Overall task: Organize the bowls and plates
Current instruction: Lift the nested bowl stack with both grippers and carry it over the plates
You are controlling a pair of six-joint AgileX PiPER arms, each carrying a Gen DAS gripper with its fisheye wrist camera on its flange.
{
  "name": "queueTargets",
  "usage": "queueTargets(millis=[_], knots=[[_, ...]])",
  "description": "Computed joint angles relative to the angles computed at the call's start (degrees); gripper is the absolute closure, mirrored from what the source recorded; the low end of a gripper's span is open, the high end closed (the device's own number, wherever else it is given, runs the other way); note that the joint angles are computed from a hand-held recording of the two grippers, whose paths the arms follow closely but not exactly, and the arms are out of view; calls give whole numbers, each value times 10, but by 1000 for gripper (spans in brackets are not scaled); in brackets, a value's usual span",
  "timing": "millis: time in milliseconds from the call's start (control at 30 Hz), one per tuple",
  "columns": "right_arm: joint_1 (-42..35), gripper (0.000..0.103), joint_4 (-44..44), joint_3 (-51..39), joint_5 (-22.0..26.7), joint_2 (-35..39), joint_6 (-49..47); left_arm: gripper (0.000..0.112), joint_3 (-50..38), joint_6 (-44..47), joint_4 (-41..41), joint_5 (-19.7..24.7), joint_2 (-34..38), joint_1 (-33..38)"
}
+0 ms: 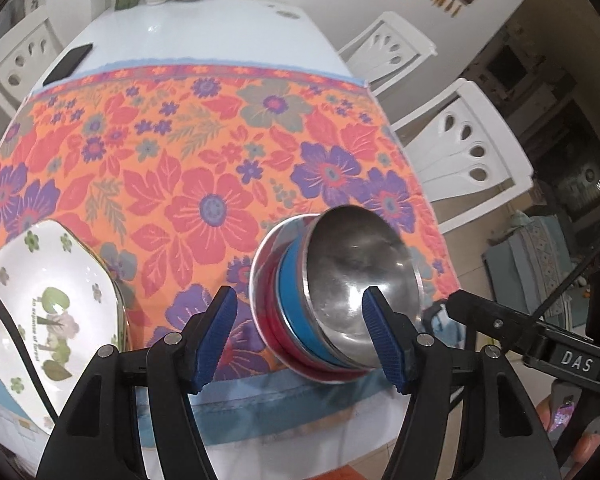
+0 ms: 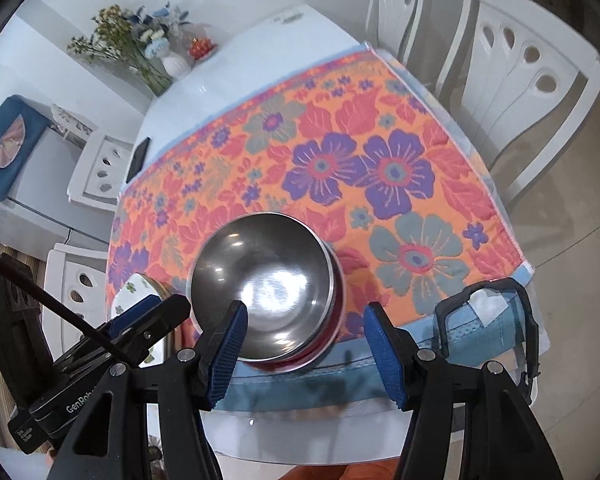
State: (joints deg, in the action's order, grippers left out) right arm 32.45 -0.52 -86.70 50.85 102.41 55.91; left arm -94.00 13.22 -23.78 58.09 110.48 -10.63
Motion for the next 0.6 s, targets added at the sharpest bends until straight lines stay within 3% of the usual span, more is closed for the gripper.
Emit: queueTargets(millis=[600], knots=[[-46, 45, 87, -31, -3, 78, -136, 51, 13, -28, 10, -26, 46, 5]])
